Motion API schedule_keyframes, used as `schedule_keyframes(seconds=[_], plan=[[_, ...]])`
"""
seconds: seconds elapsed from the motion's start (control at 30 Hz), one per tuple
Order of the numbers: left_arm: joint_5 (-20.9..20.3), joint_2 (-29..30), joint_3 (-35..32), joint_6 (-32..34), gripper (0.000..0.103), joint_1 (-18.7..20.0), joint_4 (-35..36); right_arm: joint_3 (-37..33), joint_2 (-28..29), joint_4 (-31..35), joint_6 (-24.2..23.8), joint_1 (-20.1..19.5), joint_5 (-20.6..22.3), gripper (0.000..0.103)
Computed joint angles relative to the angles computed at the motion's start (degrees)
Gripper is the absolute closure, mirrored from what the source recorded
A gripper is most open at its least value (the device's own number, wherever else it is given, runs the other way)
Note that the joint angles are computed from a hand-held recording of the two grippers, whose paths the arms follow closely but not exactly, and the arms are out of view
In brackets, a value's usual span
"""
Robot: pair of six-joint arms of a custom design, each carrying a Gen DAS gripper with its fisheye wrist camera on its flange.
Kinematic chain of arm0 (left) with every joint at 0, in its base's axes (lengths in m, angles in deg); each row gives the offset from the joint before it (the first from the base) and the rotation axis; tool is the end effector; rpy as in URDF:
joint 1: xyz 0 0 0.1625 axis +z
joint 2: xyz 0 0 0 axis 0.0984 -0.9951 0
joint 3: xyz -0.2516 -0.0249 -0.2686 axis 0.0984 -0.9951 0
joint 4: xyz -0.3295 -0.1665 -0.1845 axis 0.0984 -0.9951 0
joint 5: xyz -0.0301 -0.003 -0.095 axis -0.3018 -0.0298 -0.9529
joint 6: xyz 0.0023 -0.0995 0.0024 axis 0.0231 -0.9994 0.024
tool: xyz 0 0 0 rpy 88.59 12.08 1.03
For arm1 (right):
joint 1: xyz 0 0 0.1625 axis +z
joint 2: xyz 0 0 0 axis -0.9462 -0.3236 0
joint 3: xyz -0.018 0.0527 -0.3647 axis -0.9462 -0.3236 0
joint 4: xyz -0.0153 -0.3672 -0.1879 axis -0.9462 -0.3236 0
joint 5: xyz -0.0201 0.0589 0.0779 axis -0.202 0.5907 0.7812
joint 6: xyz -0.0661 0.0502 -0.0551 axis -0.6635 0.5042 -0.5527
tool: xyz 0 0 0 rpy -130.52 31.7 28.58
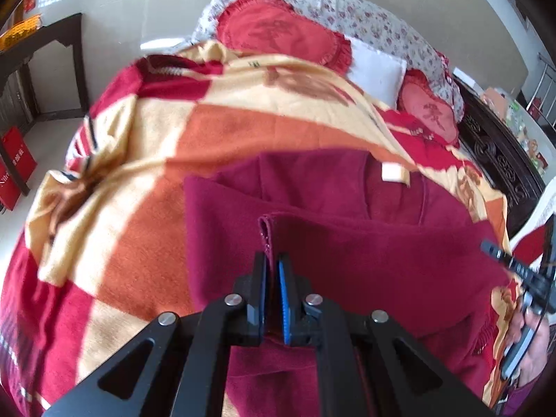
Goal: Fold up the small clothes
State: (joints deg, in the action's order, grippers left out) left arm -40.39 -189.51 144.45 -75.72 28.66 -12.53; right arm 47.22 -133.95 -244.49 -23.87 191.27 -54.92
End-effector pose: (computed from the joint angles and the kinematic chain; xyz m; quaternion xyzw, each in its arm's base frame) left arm -0.0129 -0.2679 0.4172 -0.0535 0.8834 -0.3499 0.3071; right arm 0.3360 -0.4039 0.0596 0.2450 -0.9222 0.2359 0.1842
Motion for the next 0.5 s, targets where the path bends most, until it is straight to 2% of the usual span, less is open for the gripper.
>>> schedule_keyframes(seconds=[0.07,0.13,0.17,0.2,0.33,0.4,0.5], plan=[[-0.2,1.4,1.4,1.3,0.096,1.7,-2.1,-1.1,1.5,-0.9,-0.3,0.8,-4.4,0.103],[0.0,1.8,2.6,1.7,0.096,3.0,-3.2,-1.9,2.1,2.1,1.5,-0.2,-5.0,0.103],[-0.1,1.7,2.9,1.7,0.096,3.3,-3.7,-1.5,1.6,2.8,2.4,-0.7,-4.7,0.103],[-0.3,1.1,3.0,1.8,0.096,3.4,-4.2,-0.6,0.7,2.3,3.0,-0.9,-4.2,0.099],[-0.5,0.3,2.4,1.8,0.094,3.3,-3.8,7.6,-7.3,0.0,3.6,-0.7,2.2,0.082],[-0.4,0.4,2.2,1.7,0.094,3.2,-3.4,10.6,-10.6,3.0,1.9,0.1,3.5,0.081],[-0.1,0.7,2.1,0.2,0.094,2.7,-2.0,13.1,-12.2,6.2,0.4,1.8,3.4,0.081]])
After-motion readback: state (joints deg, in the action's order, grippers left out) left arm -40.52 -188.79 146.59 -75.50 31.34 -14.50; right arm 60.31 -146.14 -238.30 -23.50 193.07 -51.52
